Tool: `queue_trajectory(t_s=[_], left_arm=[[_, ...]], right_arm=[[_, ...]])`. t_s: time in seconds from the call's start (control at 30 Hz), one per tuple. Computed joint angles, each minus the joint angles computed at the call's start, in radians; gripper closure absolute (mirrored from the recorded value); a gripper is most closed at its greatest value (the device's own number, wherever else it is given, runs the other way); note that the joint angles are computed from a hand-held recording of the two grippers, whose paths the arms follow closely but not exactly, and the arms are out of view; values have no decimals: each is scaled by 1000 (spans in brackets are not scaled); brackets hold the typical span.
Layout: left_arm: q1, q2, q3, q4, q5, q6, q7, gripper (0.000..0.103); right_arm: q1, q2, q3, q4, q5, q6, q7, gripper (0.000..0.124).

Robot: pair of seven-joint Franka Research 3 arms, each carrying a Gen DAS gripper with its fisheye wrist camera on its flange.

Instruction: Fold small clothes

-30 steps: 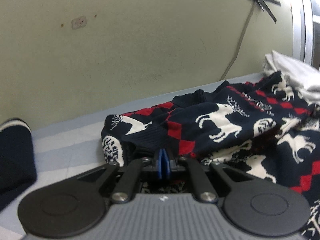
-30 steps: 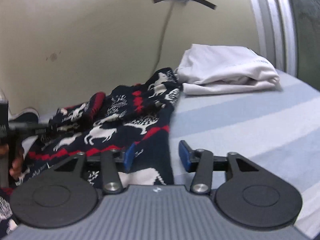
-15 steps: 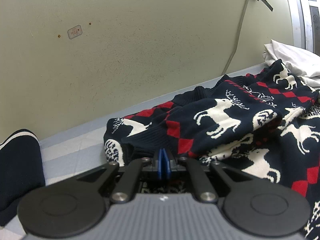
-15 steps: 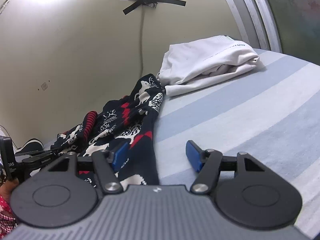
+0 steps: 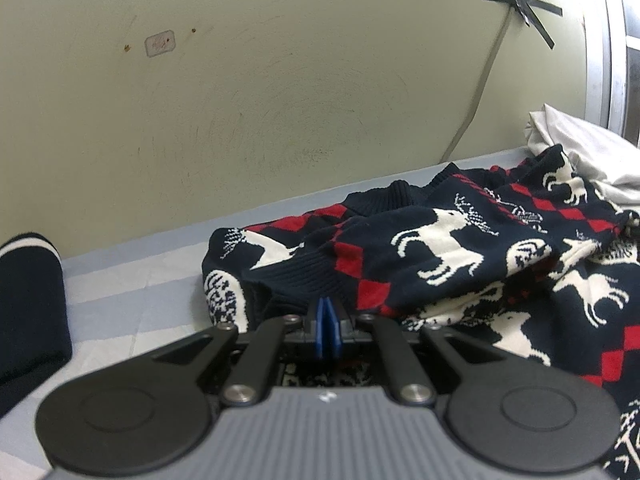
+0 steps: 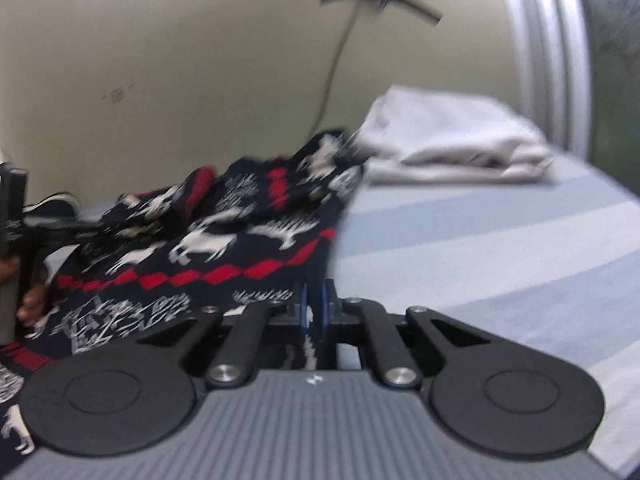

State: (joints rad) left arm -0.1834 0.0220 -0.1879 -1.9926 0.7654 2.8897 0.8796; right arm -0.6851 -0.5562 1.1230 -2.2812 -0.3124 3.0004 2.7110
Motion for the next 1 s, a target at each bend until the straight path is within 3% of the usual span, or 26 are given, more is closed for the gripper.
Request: queue_trajectory(t_s=[0.07, 0.27, 0.33, 0.47, 0.6, 0.7, 0.83, 1.0], left_arm=[[2, -1, 1, -4, -32, 12, 18, 97], [5, 0, 2, -10, -78, 30, 46, 97], [6, 1, 2, -12, -85, 34, 50, 97], [6, -2, 3, -14, -88, 36, 49, 97], [6, -1, 3, -13, -71, 33, 38, 97], [6, -1, 3, -14, -70, 35, 37, 97], [7, -2, 3, -16, -83, 40, 43, 97], [8, -2, 3, -19, -93, 45, 48, 97]], right_arm=[[-3, -53, -6, -17, 15, -21, 36, 115], [49, 22, -40, 2, -23, -77, 14, 113], [68, 25, -58, -10, -35, -73, 42, 100], [196, 16, -177, -96, -25, 6, 73, 84], [326, -7, -272, -162, -12, 10, 47, 82], [371, -14, -291, -169, -25, -10, 20, 83], [376, 7, -274, -147, -56, -24, 10, 115], [312, -91, -202, -120, -132, -139, 82, 118]])
